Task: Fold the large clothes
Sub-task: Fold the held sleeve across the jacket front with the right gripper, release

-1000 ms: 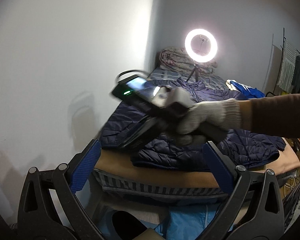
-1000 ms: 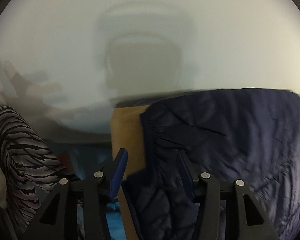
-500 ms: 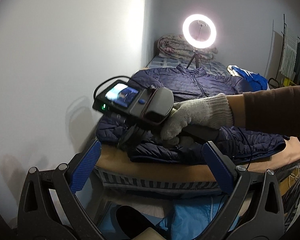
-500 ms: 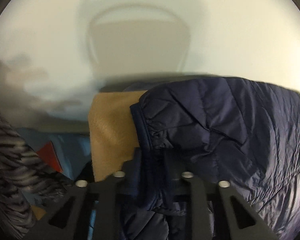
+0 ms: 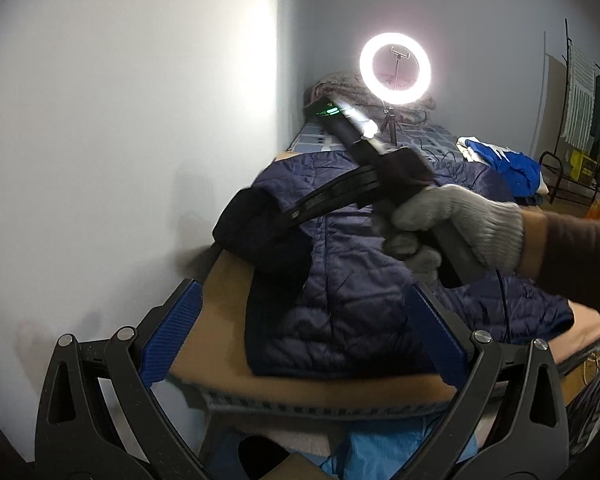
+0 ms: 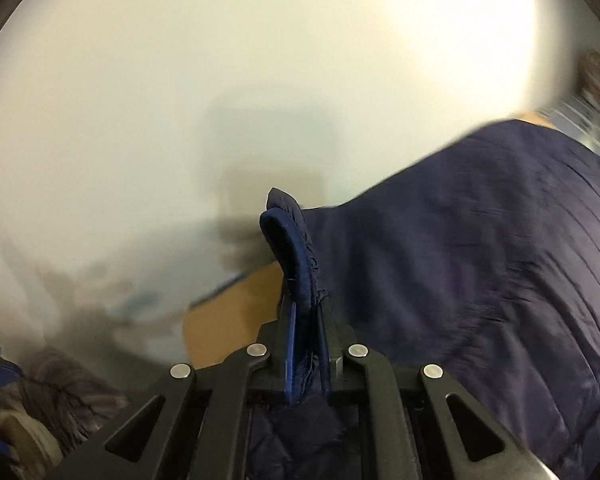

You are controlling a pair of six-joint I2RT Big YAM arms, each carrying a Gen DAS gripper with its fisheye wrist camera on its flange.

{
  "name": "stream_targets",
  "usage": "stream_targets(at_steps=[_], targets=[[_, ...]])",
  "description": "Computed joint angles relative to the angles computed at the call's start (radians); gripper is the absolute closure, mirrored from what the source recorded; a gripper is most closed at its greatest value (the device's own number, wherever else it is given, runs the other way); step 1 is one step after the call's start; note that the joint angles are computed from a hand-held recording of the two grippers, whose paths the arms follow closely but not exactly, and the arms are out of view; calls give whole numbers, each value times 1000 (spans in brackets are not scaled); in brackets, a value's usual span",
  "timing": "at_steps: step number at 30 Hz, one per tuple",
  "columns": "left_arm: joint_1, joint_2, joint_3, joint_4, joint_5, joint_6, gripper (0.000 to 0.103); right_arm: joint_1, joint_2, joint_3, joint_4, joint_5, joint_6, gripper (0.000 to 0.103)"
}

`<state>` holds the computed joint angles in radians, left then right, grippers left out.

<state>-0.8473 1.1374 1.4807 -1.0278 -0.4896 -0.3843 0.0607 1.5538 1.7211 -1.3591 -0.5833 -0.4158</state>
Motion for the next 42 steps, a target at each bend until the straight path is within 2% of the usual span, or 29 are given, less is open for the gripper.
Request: stream_targets(at_steps=[3,6,10,12,14,16,17,19,23,28,36,42], targets=[[21,80,86,3,36,20,0,-83,13,35,12,-32,64,96],[45,188,210,-3,82,57,0,-158,22,35,41,-16,102,96],[73,322,369,-2,111,95,0,-225,91,144,4,-9,139,96],[88,379,432,-15,155,102,0,-239,126,199,-5,11,148,96],[103,421,458,-15,219,90,0,-254,135,200,9,25,153,96],[109,457,481,-47,243,51,0,-279,152,212,29,56,145,96],[112,469,485,-52,281,31,0,-285,171,228,40,72,145,96],[108,482,489,-54,320,22,0,-307,200,257,59,87,154,96],[66,507,513,-53,282,74,0,-371,249,315,97,116,195,96],[34,539,543,-63,308,101,0,-446,298,353,147,168,239,96],[-3,602,616,-102,302,135,0,-540,359,379,210,248,297,96],[-9,628,649,-104,301,135,0,-572,464,509,176,258,341,96]])
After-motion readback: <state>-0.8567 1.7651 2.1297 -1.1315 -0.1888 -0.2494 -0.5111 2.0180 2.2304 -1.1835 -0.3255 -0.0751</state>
